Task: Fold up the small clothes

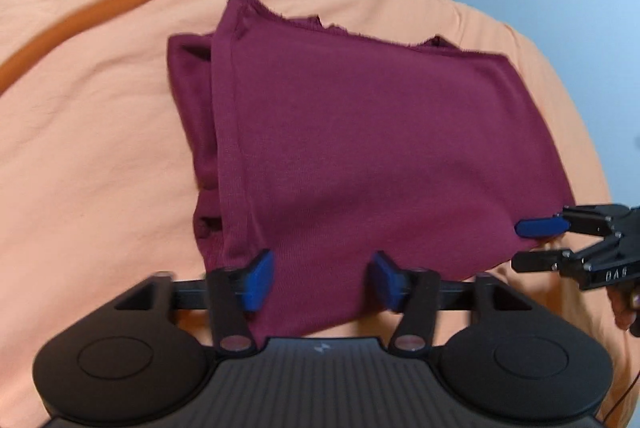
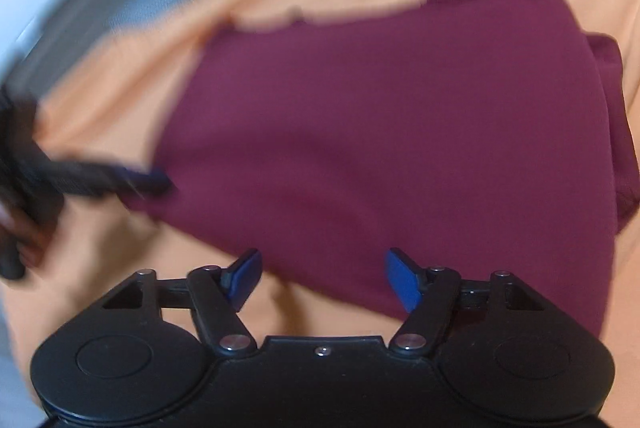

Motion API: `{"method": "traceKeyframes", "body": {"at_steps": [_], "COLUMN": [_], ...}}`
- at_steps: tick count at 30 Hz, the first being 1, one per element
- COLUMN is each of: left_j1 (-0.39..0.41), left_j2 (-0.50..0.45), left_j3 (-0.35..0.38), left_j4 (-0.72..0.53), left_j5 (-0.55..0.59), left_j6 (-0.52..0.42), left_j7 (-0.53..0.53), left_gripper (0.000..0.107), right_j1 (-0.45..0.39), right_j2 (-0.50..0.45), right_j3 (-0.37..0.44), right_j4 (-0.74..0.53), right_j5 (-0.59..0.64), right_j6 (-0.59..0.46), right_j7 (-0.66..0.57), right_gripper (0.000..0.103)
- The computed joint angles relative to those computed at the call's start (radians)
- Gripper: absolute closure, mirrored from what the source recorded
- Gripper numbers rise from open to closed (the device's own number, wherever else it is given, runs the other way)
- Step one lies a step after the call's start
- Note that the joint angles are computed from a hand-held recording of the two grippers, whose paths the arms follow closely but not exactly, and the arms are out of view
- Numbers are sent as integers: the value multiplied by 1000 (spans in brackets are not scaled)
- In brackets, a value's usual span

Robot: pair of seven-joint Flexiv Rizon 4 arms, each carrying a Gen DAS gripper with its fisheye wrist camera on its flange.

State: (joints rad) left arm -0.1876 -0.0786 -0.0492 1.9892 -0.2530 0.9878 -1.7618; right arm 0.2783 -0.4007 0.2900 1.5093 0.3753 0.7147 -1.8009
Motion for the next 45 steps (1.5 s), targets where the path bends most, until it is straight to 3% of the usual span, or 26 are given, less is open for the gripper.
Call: {"method": "traceKeyframes", "body": {"at_steps": [3,11,16,21,24,26,27,30,33,36,38,40,43,45], "left_j1": [0,42,68,90,97,100,101,101,101,98,105,115,121,122], "left_j2": [28,23,-4,-26,-36,-41,-43,-46,-49,-73,-90,-104,-118,-123], "left_j3": [5,33,41,43,42,39,38,31,4,14,-1,-30,-55,-68], "left_j4": [15,-5,13,36,37,41,43,52,78,53,57,70,76,72], "left_j5": [-8,51,15,-47,-56,-75,-80,-109,-224,-198,-259,-361,-469,-512], "left_j6": [33,40,91,124,125,127,130,158,212,190,207,240,264,261], "left_j7": [-12,-104,-96,-80,-73,-59,-54,-30,53,29,54,111,187,253], "left_gripper": [21,21,21,23,23,23,23,23,23,23,24,26,41,77], "right_j1": [-25,-13,2,39,73,89,93,113,111,114,111,107,110,107], "right_j2": [25,16,-22,-70,-96,-116,-127,-169,-196,-216,-222,-227,-235,-241], "right_j3": [16,-1,13,15,-4,-14,-16,-27,-20,-16,-12,-8,-12,-9], "right_j4": [2,-30,-72,-106,-118,-130,-138,-167,-189,-203,-204,-207,-209,-215], "right_j5": [59,78,68,1,-77,-125,-142,-194,-212,-232,-240,-245,-255,-254], "right_j6": [11,62,116,178,190,192,190,198,203,196,193,189,202,203], "right_j7": [-26,12,1,-18,13,40,52,101,130,147,147,145,152,157], "right_gripper": [28,18,18,37,58,83,90,93,93,93,93,93,99,99]}}
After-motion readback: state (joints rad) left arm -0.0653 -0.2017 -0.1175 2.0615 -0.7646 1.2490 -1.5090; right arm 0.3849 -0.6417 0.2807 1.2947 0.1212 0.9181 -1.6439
